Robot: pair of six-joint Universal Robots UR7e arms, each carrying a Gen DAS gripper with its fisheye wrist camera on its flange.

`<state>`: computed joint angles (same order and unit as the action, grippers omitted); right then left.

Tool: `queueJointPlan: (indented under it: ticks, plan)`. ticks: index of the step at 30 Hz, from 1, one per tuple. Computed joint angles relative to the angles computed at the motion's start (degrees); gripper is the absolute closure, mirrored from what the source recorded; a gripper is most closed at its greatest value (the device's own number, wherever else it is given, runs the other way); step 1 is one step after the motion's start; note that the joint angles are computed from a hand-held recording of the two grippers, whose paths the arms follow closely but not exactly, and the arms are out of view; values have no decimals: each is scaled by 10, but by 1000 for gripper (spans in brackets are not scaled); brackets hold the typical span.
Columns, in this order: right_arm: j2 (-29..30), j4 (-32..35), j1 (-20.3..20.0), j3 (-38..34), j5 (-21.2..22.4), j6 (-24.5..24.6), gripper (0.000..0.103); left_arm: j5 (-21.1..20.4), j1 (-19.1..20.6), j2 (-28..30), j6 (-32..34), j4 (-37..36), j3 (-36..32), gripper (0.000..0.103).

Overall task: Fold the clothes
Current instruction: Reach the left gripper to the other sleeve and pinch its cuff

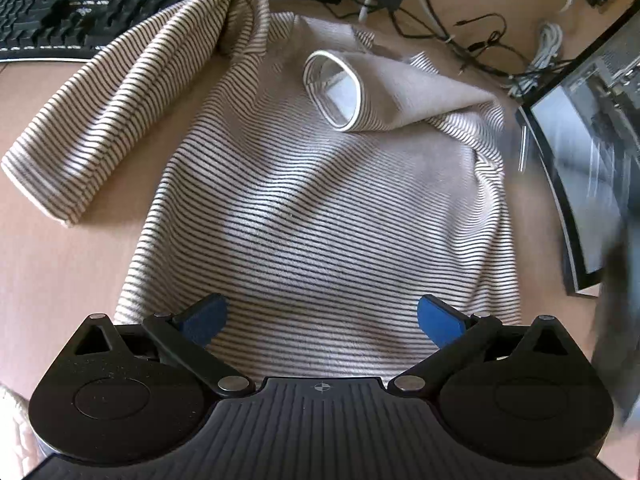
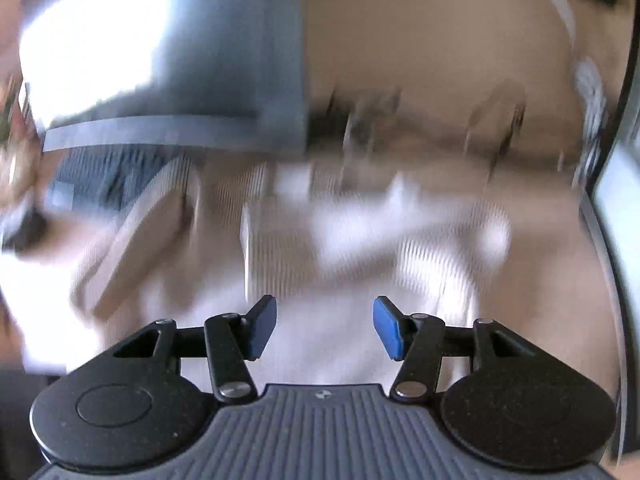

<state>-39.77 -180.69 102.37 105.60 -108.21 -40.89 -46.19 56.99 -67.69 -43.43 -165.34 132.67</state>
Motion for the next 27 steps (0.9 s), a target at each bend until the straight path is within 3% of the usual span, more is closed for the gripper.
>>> queueJointPlan:
  ticks: [5, 9, 18, 27]
  plan:
    - [-33, 12, -47, 66, -1, 2, 50, 45, -13, 44, 24, 10, -25, 0]
    - [-47, -9, -58, 82, -11, -46, 50, 69, -25, 73, -8, 80, -58, 0]
    - [-86, -46, -117, 107, 0, -112, 50, 37, -52, 137, 20, 136, -118, 0]
    - [-106, -65, -131, 127, 14, -123, 47, 24, -61, 161, 22, 167, -147, 0]
